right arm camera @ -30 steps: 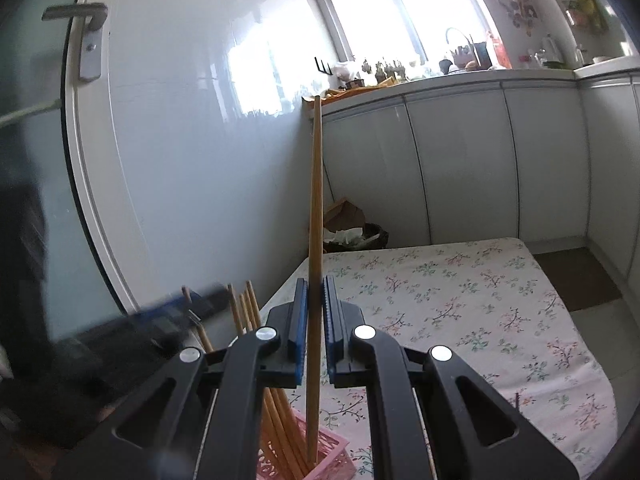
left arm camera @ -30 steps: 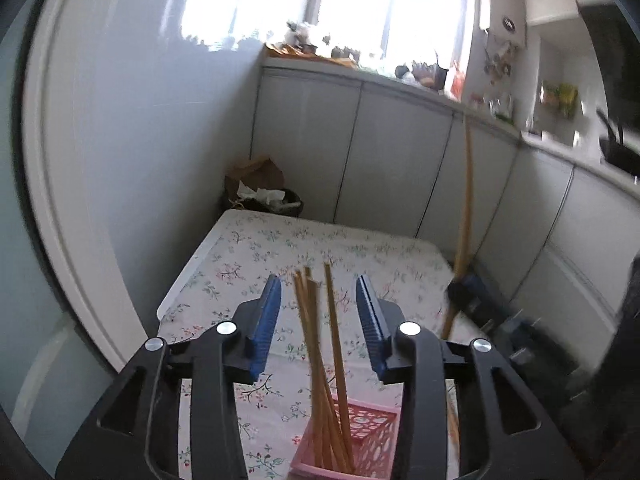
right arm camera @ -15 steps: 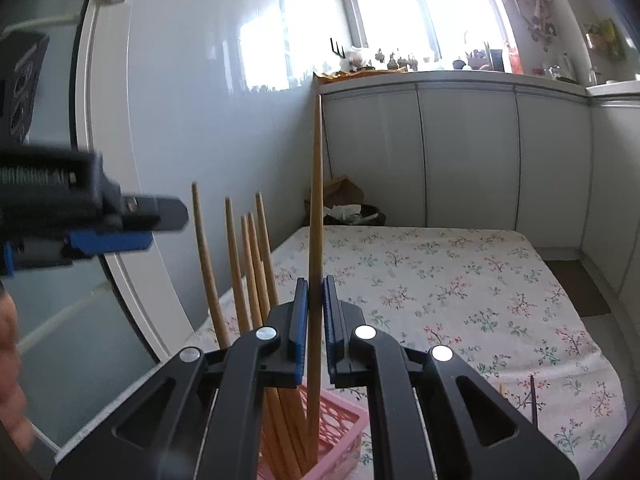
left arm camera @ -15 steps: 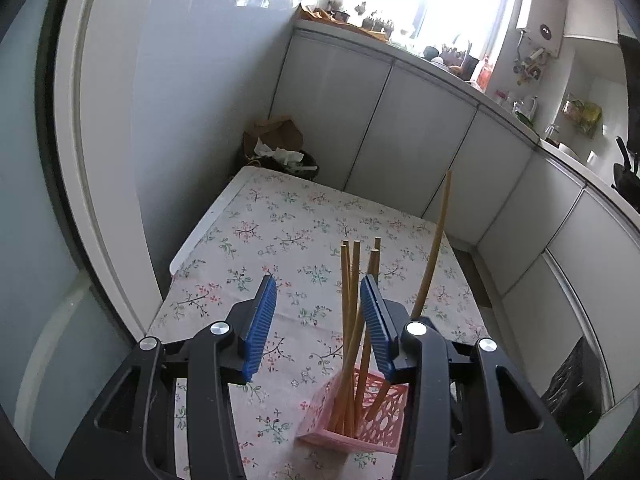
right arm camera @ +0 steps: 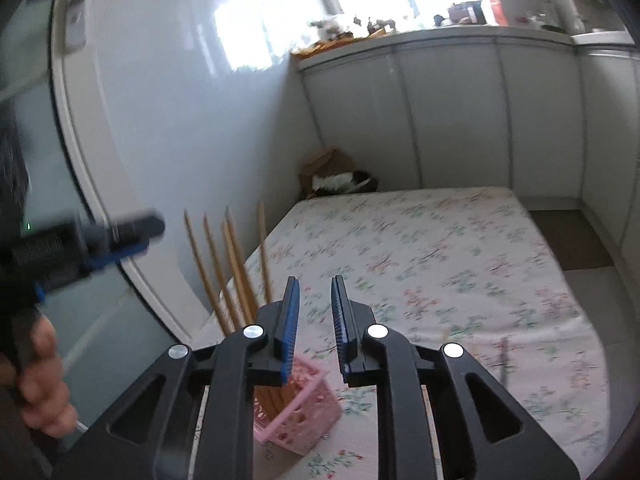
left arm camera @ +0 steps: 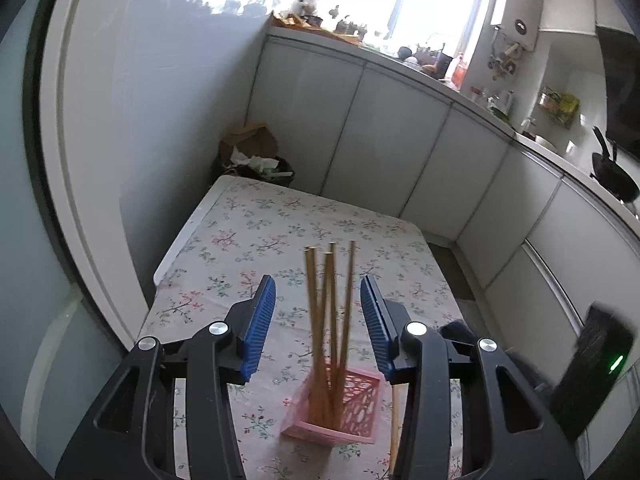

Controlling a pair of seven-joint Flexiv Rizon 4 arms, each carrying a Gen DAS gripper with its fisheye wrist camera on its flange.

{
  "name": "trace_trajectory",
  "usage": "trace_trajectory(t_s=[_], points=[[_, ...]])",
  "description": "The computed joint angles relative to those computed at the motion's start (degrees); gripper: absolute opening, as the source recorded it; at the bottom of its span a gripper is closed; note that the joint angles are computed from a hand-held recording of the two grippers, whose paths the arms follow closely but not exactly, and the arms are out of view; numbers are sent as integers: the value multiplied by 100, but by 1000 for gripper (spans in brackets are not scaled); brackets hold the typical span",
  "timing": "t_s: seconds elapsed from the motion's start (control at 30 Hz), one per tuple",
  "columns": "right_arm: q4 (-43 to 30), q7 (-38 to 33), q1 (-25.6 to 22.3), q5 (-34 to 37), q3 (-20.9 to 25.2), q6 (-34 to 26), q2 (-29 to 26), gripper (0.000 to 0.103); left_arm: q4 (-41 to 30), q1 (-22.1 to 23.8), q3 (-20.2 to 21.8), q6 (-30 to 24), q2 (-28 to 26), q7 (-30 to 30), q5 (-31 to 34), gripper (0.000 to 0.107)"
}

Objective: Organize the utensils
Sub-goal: 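Lower both grippers' chopsticks into the pink basket and open both, then lower the left gripper onto a wooden chopstick and close on it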

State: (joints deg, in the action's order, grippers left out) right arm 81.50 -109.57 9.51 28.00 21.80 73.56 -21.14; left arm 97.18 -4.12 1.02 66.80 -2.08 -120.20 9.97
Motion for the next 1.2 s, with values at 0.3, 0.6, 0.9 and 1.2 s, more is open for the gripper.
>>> trace_trajectory(t_s=[0.3, 0.6, 0.9, 1.2], points=[[194, -110, -396, 323, -476, -788, 847, 43, -297, -245, -165, 11, -261, 300, -4, 42], [-262, 998, -403, -252, -1093, -2318, 496, 43, -823, -655, -320, -651, -944, 1059, -628, 42], [-998, 1856, -779, -10, -1134, -4081, -57, 37, -1880, -924, -320, -2515, -1894, 1276, -909, 42], [-1114, 2192, -824, -73, -1171, -4257, -212, 37, -2847, -1078, -141, -3541, -2747, 1152, -771, 42]])
